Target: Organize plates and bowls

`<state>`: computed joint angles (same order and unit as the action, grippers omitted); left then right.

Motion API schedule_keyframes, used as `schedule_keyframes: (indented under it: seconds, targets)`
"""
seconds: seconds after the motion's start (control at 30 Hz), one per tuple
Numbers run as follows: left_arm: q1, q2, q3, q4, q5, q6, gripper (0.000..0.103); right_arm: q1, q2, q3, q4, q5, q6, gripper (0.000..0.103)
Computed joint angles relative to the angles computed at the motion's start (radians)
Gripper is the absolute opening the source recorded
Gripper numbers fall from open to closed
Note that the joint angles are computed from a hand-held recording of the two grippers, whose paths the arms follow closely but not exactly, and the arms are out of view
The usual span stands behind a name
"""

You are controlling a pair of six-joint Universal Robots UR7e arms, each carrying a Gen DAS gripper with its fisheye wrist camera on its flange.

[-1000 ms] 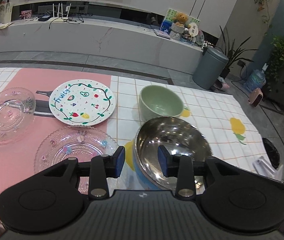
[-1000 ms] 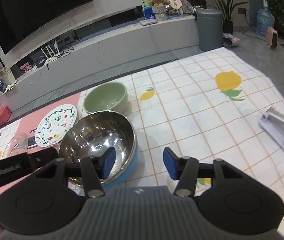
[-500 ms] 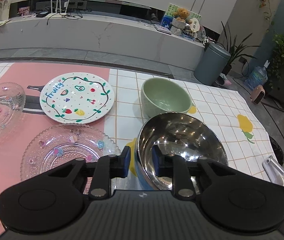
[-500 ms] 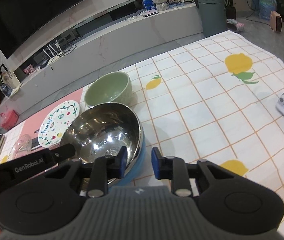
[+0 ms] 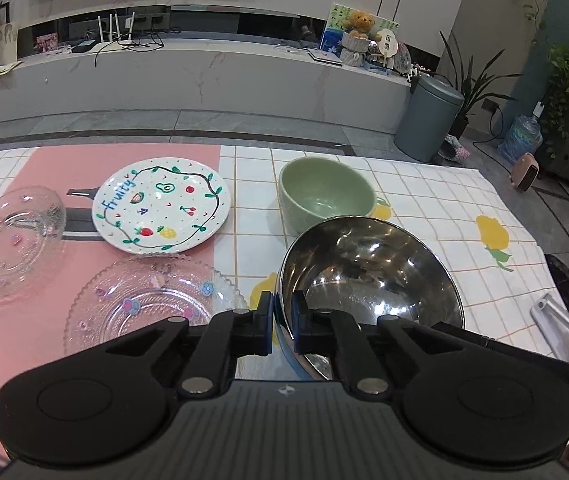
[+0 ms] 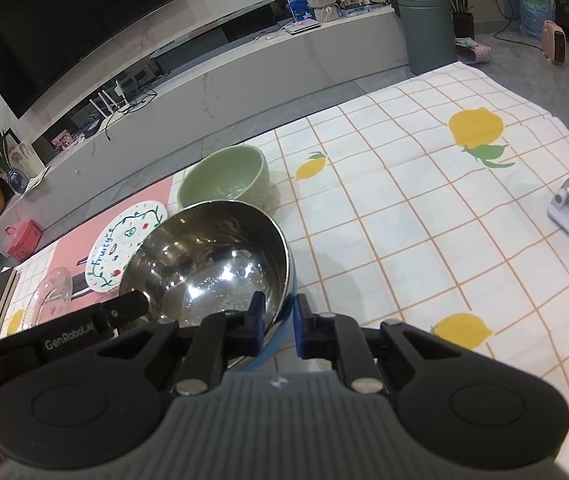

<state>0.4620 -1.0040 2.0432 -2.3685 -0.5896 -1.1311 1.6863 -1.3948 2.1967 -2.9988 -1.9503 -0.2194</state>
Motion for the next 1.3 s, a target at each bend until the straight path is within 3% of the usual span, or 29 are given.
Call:
schedule_keyframes:
  seconds: [0.4,0.83,1.03,1.3]
  targets:
    - [-0.150,-0.130,0.032,0.330,-0.044,-0.304,0.009,0.083,-0.185,0.081,0.125,-0.007,0.010,0.012]
    - [-0.311,-0.254,0.047,0.676,-0.111,-0.582,0.009,0.214,-0.355,0.173,0.323,-0.056,0.101,0.011]
    - [-0.385,-0.323,0.050,0.852,-0.119,-0.736,0.009,0.315,-0.370,0.187,0.350,-0.074,0.126,0.011]
    - [-0.477,-0.432,0.035,1.136,-0.143,-0.994,0.009,0.442,-0.317,0.157,0.370,-0.051,0.169,0.011]
